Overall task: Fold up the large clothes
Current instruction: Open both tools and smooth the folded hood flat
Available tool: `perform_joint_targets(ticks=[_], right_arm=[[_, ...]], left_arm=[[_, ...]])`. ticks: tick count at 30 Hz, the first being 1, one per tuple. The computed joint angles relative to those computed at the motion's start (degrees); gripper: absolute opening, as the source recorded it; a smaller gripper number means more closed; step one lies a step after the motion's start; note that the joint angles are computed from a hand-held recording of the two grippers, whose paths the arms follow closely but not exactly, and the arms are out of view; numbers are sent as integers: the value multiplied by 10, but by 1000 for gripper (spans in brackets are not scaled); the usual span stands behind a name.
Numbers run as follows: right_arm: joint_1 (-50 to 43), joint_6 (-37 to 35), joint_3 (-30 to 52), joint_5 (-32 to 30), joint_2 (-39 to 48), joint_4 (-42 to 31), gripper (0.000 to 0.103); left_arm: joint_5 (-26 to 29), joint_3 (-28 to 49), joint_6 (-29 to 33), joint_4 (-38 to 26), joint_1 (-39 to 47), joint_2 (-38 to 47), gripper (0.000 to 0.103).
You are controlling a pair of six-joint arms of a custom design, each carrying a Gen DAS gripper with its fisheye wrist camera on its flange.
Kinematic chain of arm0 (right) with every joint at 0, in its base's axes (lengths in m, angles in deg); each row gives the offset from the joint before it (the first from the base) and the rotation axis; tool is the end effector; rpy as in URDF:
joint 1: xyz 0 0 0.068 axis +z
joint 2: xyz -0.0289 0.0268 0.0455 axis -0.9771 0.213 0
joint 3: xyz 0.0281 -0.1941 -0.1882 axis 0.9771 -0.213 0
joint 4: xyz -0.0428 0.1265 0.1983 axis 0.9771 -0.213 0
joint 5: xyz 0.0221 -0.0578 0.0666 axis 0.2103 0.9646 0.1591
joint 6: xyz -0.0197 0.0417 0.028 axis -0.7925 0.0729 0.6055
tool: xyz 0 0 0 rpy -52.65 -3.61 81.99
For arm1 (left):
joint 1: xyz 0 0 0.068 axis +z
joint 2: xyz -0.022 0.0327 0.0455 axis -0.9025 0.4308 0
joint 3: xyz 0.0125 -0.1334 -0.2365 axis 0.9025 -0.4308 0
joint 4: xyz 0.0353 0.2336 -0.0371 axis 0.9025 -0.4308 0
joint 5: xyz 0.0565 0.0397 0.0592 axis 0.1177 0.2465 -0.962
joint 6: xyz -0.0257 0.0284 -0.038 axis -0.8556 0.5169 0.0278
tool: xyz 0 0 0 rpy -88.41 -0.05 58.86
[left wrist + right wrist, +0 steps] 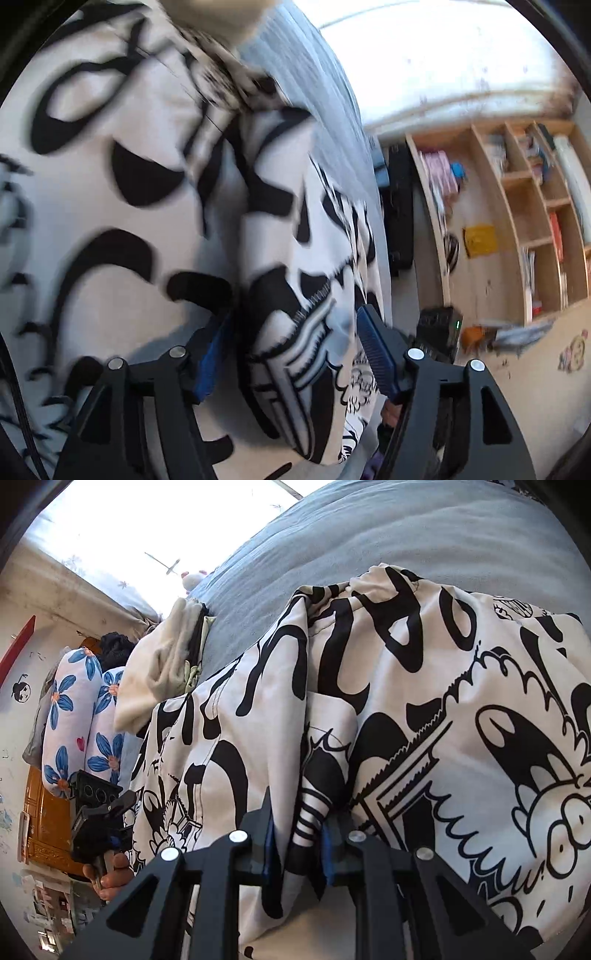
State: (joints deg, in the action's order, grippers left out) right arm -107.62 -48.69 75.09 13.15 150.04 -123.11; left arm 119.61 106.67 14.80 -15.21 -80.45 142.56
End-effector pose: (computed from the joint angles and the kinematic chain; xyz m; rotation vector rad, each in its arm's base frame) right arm 0.2631 -0.1255 0.2088 -0.2047 2.7153 0.9062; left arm 0.1992 -0.0784 0.1491 -0.5182 2.3652 -1.3608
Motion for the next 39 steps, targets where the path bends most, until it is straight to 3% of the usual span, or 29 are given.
perform_joint_targets(ticks=[1, 3, 6, 7, 9, 10, 12, 14, 17, 19, 21, 23, 25, 27, 29, 30, 31, 33, 35, 37, 39], right_arm=[[1, 2, -1, -1, 1, 1, 19], [1, 3, -1, -4, 2, 2, 19], [2, 1, -10, -10, -19, 16, 14], [5, 2, -19, -9, -35, 29, 12], [18, 13, -51, 4, -85, 70, 10], [27, 19, -69, 19, -108, 93, 10], [49, 29, -121, 65, -155, 156, 9], [71, 40, -175, 116, -168, 216, 9], [75, 42, -206, 127, -176, 248, 7], [79, 43, -198, 140, -195, 231, 9], [72, 40, -184, 142, -218, 210, 16], [54, 37, -167, 125, -244, 188, 25], [39, 26, -159, 98, -267, 173, 26], [50, 30, -166, 87, -300, 180, 26], [91, 61, -187, 97, -342, 210, 26], [109, 79, -196, 103, -356, 225, 26], [131, 99, -205, 108, -367, 242, 26], [156, 103, -210, 106, -364, 250, 26], [192, 110, -221, 134, -334, 268, 26], [213, 131, -243, 195, -299, 314, 26], [188, 121, -263, 220, -266, 357, 23]], left_arm=[[-15, 17, -6, 10, -21, 24, 63], [-67, 55, 7, -29, -50, 40, 34], [-113, 66, -24, -21, -60, 40, 14], [-162, 75, -20, -55, -74, 14, 11], [-252, 116, 17, -161, -110, -25, 10], [-333, 165, 48, -251, -157, -33, 9], [-436, 225, 70, -348, -225, -10, 9], [-469, 256, 57, -396, -257, 42, 9], [-461, 251, -3, -381, -263, 67, 12], [-487, 265, -26, -426, -278, 47, 21], [-532, 261, -43, -518, -292, -1, 52], [-608, 299, -71, -609, -332, -22, 59], [-646, 321, -90, -653, -354, -37, 57], [-693, 348, -93, -671, -386, -42, 37], [-706, 363, -72, -668, -392, -38, 26], [-719, 379, -75, -673, -396, -24, 16], [-734, 401, -87, -685, -402, -4, 13], [-735, 408, -61, -649, -403, 12, 13], [-700, 412, -36, -617, -385, 42, 13], [-656, 425, -30, -630, -356, 87, 10], [-597, 391, -31, -616, -329, 116, 5]])
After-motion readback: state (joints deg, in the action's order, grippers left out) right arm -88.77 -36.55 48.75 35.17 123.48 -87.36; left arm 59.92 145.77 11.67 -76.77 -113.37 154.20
